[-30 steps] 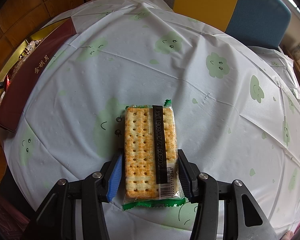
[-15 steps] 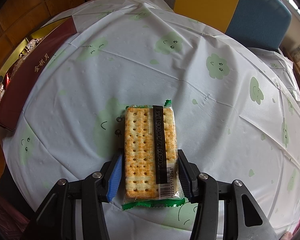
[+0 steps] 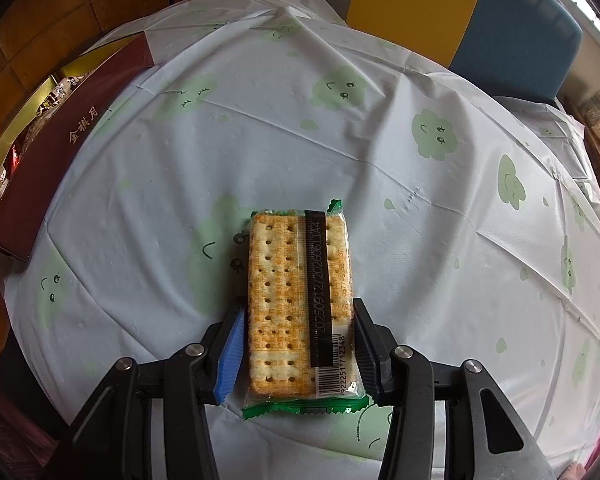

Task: Organize snacks
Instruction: 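Carry the cracker pack into the tin and open the right tool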

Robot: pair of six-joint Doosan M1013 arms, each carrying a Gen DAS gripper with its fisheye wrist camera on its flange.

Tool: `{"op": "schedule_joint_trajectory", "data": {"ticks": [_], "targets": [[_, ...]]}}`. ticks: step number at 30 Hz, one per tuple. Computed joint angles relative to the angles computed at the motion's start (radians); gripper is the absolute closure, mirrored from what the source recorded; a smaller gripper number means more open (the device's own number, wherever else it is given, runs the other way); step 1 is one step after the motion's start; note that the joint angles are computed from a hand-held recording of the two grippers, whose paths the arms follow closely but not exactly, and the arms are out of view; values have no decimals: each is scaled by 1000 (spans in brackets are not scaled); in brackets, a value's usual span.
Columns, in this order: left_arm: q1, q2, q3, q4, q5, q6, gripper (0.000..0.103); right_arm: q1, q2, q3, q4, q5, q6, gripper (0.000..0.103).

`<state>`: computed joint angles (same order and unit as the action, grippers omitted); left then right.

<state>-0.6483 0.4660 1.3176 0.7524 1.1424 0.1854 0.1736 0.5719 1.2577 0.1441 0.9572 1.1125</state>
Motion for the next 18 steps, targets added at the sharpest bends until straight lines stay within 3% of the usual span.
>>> {"op": "schedule_joint_trajectory", "data": {"ticks": [18], "targets": [[-23, -10, 26, 12, -60, -15, 70, 36, -2, -1, -104, -12, 166, 55]]}}
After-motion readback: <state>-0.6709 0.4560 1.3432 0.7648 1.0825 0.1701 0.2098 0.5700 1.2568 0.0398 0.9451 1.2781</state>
